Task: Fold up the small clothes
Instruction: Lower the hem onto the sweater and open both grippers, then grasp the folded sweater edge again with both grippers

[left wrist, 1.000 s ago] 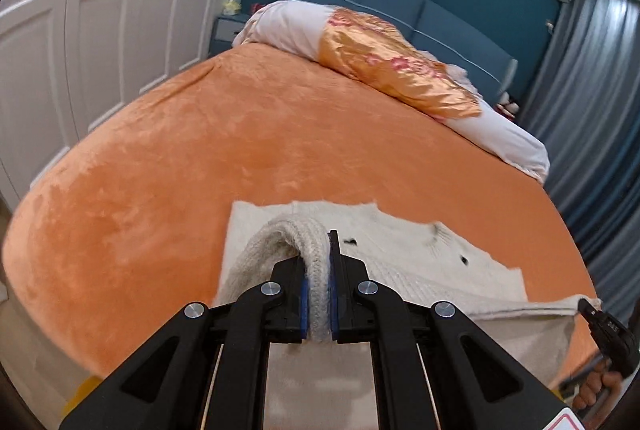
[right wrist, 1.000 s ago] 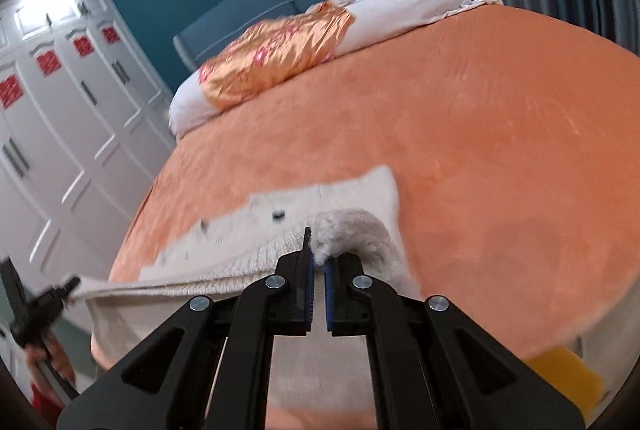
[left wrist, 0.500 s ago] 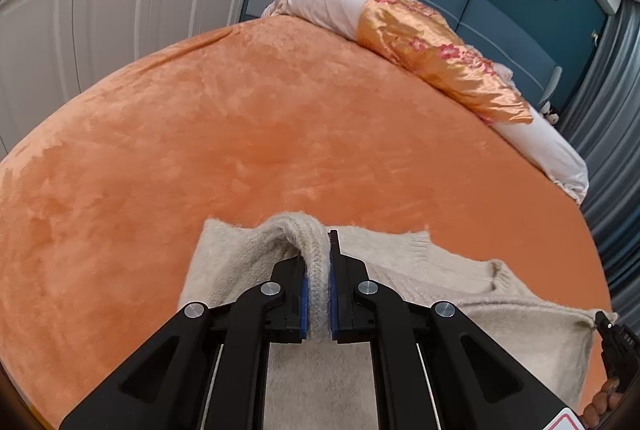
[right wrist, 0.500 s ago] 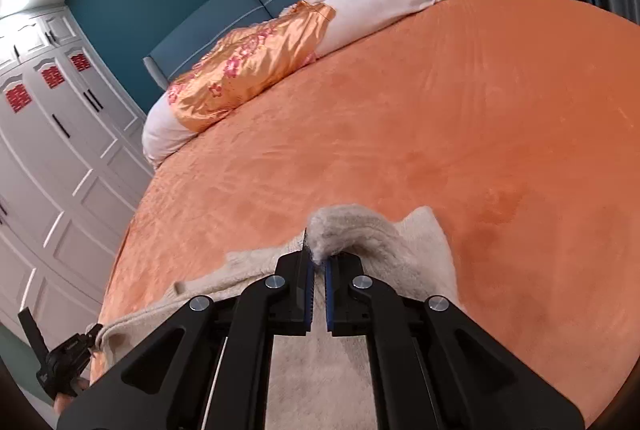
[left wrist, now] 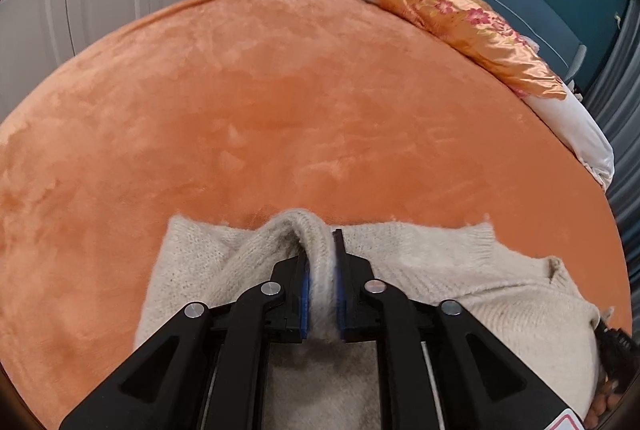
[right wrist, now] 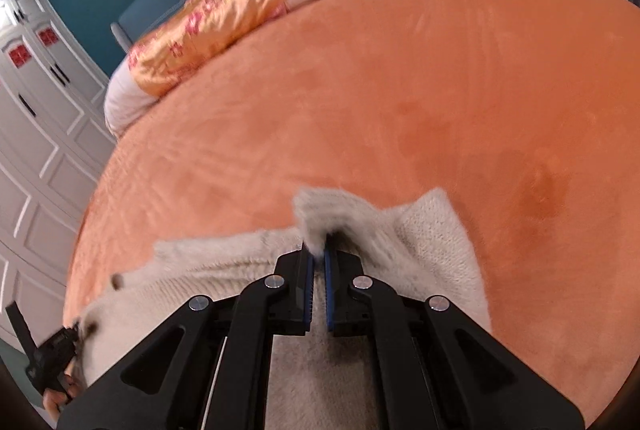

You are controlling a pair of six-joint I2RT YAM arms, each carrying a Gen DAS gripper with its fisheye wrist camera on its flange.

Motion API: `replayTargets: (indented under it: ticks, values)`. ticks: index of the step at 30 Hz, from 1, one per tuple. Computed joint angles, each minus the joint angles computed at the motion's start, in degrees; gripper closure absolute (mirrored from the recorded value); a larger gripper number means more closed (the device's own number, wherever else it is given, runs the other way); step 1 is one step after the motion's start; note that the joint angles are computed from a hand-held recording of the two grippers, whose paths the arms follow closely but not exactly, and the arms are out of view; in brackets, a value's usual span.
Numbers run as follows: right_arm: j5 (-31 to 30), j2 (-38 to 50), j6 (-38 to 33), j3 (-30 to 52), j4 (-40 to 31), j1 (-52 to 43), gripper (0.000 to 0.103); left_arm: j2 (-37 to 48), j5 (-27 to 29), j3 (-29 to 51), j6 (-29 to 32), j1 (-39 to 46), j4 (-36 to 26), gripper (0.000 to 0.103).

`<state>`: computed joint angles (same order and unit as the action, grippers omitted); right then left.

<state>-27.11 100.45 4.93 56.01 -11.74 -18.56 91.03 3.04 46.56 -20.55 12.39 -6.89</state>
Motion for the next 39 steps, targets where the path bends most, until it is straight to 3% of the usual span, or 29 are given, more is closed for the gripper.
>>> replayTargets:
  ticks: [4,5,6,7,8,9,10,11,13,17,19,21,24,25,26,28,29,34,36,39]
  values:
    - [-2.1,0.9,-1.7,3.2,-4.6,-0.9,0.094,0.2,5.0,0.7,0.0,2.6,-0.8,0.086]
    - [-3.9,-0.1,-2.5,4.1,-6.9,-1.9,0.088,-1.6,9.0,0.8,0.0,4.5,-2.6,0.085]
    - [-5.8,-2.7,-3.3,3.6,-8.1,-3.4,0.074,-3.6,12.2,0.6,0.2,6.0,-4.0,0.084]
    - [-6.9,-5.3,-3.6,2.4,-8.0,-4.8,0.065,-6.5,15.3,-0.1,0.6,7.8,-5.5,0.074]
    - [-8.9,-10.1,-4.3,0.2,-7.7,-7.7,0.049,-10.3,16.5,-1.1,1.2,9.3,-7.0,0.052]
    - [-11.2,-14.0,-6.2,-1.4,-8.5,-11.0,0.042,-16.9,16.4,-3.1,2.6,11.5,-9.0,0.042]
    - [-12.5,-16.1,-8.2,-1.8,-10.4,-13.2,0.041,-22.0,17.3,-4.8,4.0,13.8,-10.0,0.030]
    - [-14.0,-18.3,-13.4,-1.4,-15.9,-17.2,0.041,-26.5,19.2,-5.8,6.1,16.7,-11.8,0.026]
    - [-14.7,-20.1,-22.6,-0.8,-24.7,-22.5,0.041,-32.3,24.4,-5.7,13.0,24.5,-20.5,0.025]
    - [-12.4,-21.1,-40.5,-4.0,-39.0,-33.0,0.041,-34.3,33.0,-6.8,29.8,38.1,-38.4,0.025]
    - [-11.8,-20.2,-45.2,-6.3,-42.8,-36.2,0.041,-35.9,34.3,-9.8,36.4,42.2,-44.0,0.025]
    - [-10.8,-19.4,-46.0,-7.9,-43.8,-36.8,0.041,-37.3,34.6,-12.7,38.7,43.0,-46.5,0.025]
    - [-11.5,-18.2,-43.5,-9.5,-44.5,-34.2,0.041,-38.2,35.2,-15.9,36.2,40.4,-45.1,0.027]
    - [-12.0,-18.1,-42.4,-9.7,-44.9,-33.2,0.043,-38.7,34.3,-16.5,34.2,38.7,-43.8,0.037]
    - [-11.8,-19.1,-41.4,-10.5,-44.9,-32.2,0.051,-38.3,33.6,-16.6,32.9,37.5,-43.0,0.058]
    - [-10.5,-22.2,-39.1,-11.0,-44.1,-29.7,0.085,-37.5,31.9,-15.4,31.8,36.2,-43.2,0.081]
    - [-11.7,-23.9,-40.6,-10.2,-46.2,-30.1,0.090,-36.6,32.4,-14.1,32.9,37.1,-44.5,0.086]
    - [-15.3,-26.0,-50.5,-2.3,-58.2,-38.0,0.093,-37.4,34.0,-6.0,46.3,45.2,-57.1,0.090]
    - [-12.4,-24.5,-54.7,-1.5,-60.1,-41.0,0.094,-37.4,32.3,-5.1,51.0,47.8,-60.7,0.090]
    - [-4.2,-23.0,-56.5,-6.6,-56.0,-41.9,0.094,-37.2,27.6,-9.7,54.8,49.9,-60.4,0.090]
